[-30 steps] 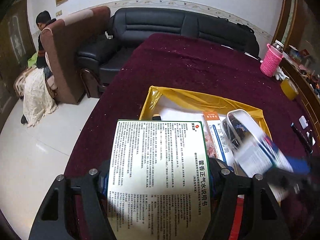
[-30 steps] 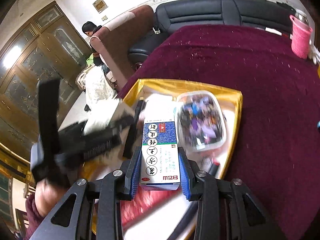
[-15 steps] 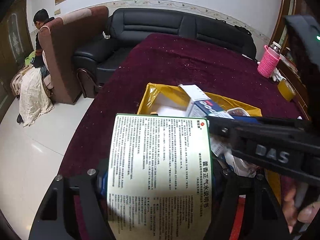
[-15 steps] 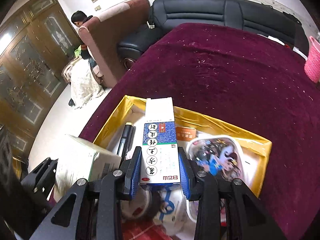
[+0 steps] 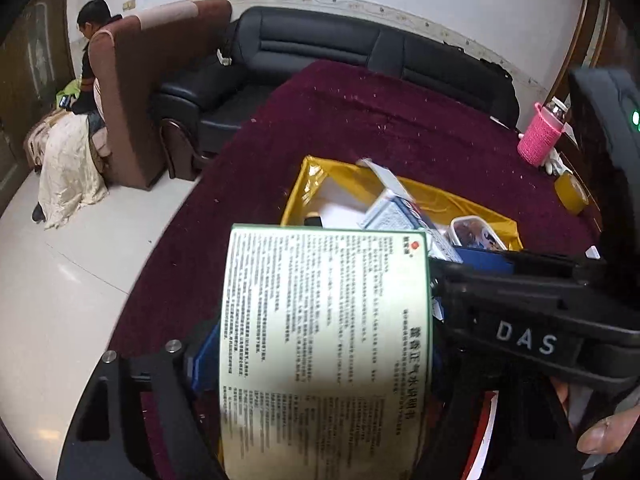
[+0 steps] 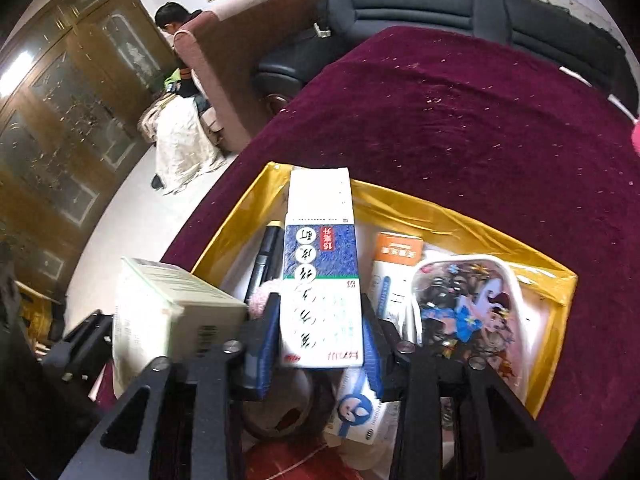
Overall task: Organize objects
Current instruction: 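Carry the leaflet and medicine box over the white tray and lower them, then open both grippers to release the leaflet and medicine box into the tray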
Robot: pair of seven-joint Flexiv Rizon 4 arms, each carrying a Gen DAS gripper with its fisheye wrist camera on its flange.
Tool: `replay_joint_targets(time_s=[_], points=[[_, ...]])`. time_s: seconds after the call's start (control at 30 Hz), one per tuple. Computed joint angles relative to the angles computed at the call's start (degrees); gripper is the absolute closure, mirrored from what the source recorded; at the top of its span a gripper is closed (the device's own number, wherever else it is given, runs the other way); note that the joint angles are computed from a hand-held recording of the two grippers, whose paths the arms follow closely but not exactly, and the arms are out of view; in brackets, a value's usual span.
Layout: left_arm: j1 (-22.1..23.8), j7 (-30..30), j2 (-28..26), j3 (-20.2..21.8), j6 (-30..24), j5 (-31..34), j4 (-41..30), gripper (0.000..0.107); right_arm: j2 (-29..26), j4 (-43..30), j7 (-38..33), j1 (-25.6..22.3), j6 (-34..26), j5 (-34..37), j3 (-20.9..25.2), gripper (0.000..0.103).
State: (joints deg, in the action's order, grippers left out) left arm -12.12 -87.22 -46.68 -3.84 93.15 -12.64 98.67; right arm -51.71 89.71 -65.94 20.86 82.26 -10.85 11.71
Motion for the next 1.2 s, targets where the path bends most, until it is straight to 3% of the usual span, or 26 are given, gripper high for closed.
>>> replay_joint_targets(time_s=[0.03,0.13,0.2,0.37,0.43,0.53,0.67,0.8,1.0,1.2], points=[[0.27,-0.18,0.29,-0.23,0.41,-0.06,0.47,0.025,0.45,0.80,0.63,0.54,0.76,0.20,-0.83,0.042],[6.52,1.21,0.90,-8.04,3.81,0.67,3.25,0.025,1.62,3.41,0.76,-1.15,4.07,1.66,1.00,0.039],[9.38,1.61,1.02,-11.75,6.01,1.46,4.72,0.025,3.47,6.56,2.12,-0.19,7.83,2.42,-0.74,0.034],[11.52,2.09,0.88,-15.08,4.03,2.05,4.98,0.024,8.93,16.27,4.58,3.34,18.23,3.26,-6.75,0.026],[11.22,3.00,0.76,-15.00,1.45,1.80,4.60,0.024,10.43,19.32,5.17,2.91,21.21,3.67,-6.86,0.022],[8.97,3.71,1.10,-13.28,0.89,1.56,5.49,0.024,12.03,23.67,5.49,0.36,25.14,3.66,-5.32,0.022],[14.60,5.84,1.18,-20.89,4.06,2.97,9.19,0.024,13.61,28.94,5.94,-2.99,28.92,2.94,-3.17,0.022],[16.35,7.61,2.93,-23.51,0.14,3.28,11.10,0.024,13.34,32.04,7.78,-7.18,31.65,1.67,-1.00,0.020],[20.54,17.91,3.57,-31.96,-4.16,4.23,14.94,0.024,12.66,36.93,11.93,-14.27,36.06,-1.32,1.15,0.019],[12.71,18.74,4.49,-26.87,-4.51,0.96,12.94,0.019,11.28,40.75,17.43,-20.64,41.00,-5.52,2.27,0.019]])
